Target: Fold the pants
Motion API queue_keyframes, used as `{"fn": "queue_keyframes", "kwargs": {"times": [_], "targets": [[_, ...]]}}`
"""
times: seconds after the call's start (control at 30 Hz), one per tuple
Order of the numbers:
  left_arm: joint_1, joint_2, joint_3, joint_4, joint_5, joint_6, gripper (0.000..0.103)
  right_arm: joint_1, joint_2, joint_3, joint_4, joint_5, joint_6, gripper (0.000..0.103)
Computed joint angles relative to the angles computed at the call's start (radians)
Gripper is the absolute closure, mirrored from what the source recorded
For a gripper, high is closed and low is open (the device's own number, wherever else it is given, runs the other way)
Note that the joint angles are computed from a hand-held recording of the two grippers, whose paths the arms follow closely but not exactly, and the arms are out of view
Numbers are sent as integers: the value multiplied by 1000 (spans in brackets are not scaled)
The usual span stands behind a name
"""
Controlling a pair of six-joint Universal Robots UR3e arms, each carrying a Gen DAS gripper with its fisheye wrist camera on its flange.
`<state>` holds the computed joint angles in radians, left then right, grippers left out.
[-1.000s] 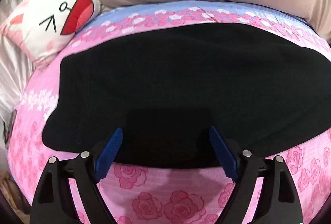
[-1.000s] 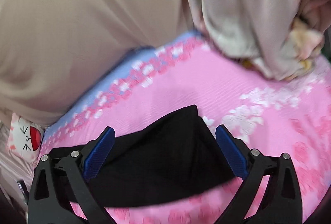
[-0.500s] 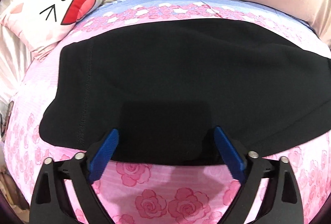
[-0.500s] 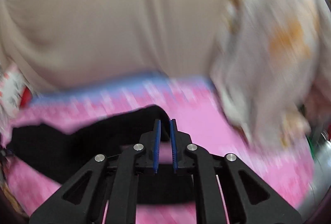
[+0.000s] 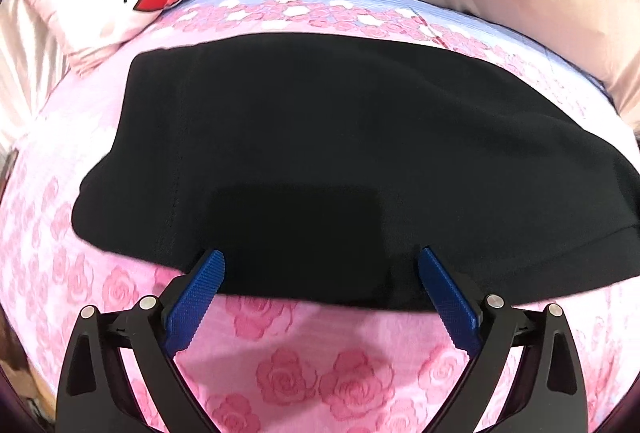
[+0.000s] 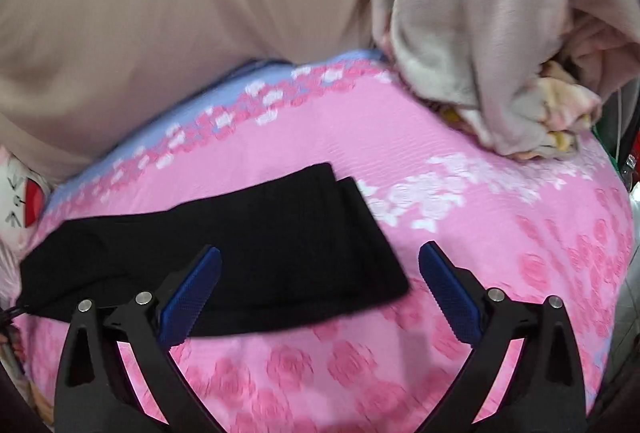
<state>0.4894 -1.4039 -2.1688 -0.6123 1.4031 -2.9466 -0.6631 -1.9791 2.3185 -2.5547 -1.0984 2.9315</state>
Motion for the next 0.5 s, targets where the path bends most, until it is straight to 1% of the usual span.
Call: {"fn": "queue_keyframes", "kwargs": {"times": [0.03,0.1,0.13,0.17,0.2,0.27,0.3,0.33,0.37,0.4,0.43,0.5], "targets": [[17,15,-10,-14,-17,12,7,33,58,0,-51,-37,26,16],[31,19,-12,-34,-23,26,7,79,158,-28,-58,-76,47,66],[21,1,1,-39,-4,41,6,133,178,-33,-104,-151,78,69],[11,-10,14,-44,12,54,5,161,155,-47,-88,-178,59,90],[3,-23,35,-62,26,70,5,155,106,-45,-56,-169,47,95],[11,-38,89,-137,35,128,5,74,-52,-21,19,-123,18,95],[22,-42,105,-164,31,159,5,28,-99,-16,66,-114,-14,94],[46,-49,127,-201,13,204,5,-2,-105,-15,105,-110,-56,92],[60,-55,139,-220,1,224,5,6,-68,-18,117,-177,-86,79],[72,-64,156,-239,-9,245,5,48,-34,-8,73,-280,-65,61],[80,-70,171,-252,-15,257,5,74,-43,15,34,-340,-28,60],[112,-69,210,-320,-55,283,6,127,-157,68,-11,-394,48,60]]}}
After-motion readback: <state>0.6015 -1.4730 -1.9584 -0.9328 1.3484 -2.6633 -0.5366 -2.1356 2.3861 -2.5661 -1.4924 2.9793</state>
